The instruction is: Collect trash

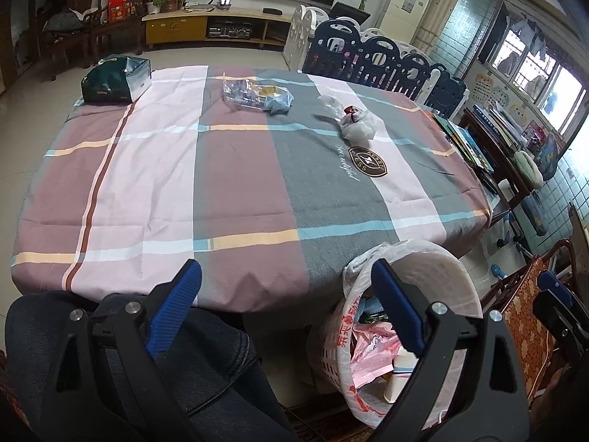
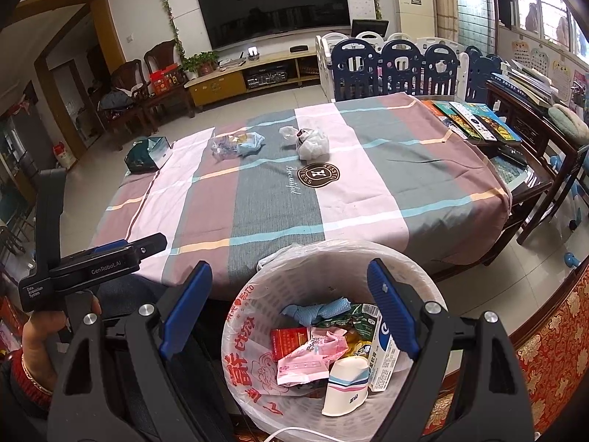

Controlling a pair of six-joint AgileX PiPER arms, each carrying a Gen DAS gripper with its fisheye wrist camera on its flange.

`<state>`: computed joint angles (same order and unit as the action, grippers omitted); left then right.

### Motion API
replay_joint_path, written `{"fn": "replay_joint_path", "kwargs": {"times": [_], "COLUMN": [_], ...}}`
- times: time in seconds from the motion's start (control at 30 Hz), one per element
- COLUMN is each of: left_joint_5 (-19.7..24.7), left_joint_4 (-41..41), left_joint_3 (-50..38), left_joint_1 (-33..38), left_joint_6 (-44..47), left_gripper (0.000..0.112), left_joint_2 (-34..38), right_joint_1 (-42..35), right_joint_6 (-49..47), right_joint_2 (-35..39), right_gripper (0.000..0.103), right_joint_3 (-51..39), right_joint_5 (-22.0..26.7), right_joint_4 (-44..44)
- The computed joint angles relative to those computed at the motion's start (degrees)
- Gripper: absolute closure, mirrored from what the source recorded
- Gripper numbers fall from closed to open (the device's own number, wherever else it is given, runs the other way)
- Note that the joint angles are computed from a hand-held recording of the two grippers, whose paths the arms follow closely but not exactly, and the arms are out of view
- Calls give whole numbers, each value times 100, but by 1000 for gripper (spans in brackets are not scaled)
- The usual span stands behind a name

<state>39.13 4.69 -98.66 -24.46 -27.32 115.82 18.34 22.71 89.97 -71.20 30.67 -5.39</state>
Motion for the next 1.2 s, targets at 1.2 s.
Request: {"fn": "replay_joint_path", "kwargs": {"times": [1.2], "left_joint_5": [-121], "left_joint_4": [151], "left_joint_3": [203], "left_joint_1": [107], "left_joint_6": [-231], "left_gripper": [17], "left_joint_2": [-59], "right_joint_1": [215], "right_joint_6": [347], "right_joint_2": [67], "right_gripper": [19], "right_joint_3": [20], "right_joint_5": [-165], "right_joint_4": [-322]}}
